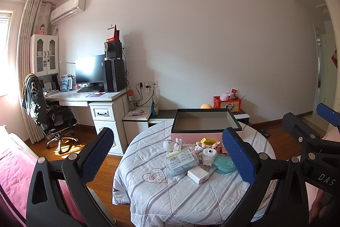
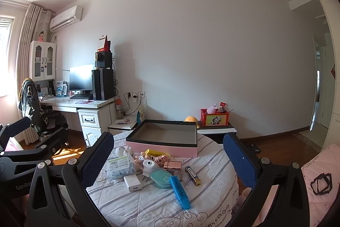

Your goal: Organize rigid objects

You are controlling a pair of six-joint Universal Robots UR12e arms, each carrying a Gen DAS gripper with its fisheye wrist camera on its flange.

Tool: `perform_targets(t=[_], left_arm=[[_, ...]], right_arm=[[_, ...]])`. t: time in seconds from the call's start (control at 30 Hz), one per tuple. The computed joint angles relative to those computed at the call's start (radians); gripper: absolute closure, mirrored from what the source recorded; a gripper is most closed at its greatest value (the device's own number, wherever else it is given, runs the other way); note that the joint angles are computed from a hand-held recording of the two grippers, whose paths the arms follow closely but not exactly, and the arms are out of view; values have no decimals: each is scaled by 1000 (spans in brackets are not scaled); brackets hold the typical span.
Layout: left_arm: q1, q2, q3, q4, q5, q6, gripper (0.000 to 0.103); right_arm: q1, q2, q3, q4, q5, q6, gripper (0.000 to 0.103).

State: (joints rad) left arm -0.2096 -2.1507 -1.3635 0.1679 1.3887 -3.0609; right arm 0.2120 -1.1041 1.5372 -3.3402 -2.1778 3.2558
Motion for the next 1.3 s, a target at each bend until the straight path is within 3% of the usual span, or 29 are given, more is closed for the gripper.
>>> perform_targets(t=[1.3], left_arm=[[-6, -2, -1, 0, 6, 10, 0]], right_arm=[[4, 1, -2, -9, -11, -8, 0]])
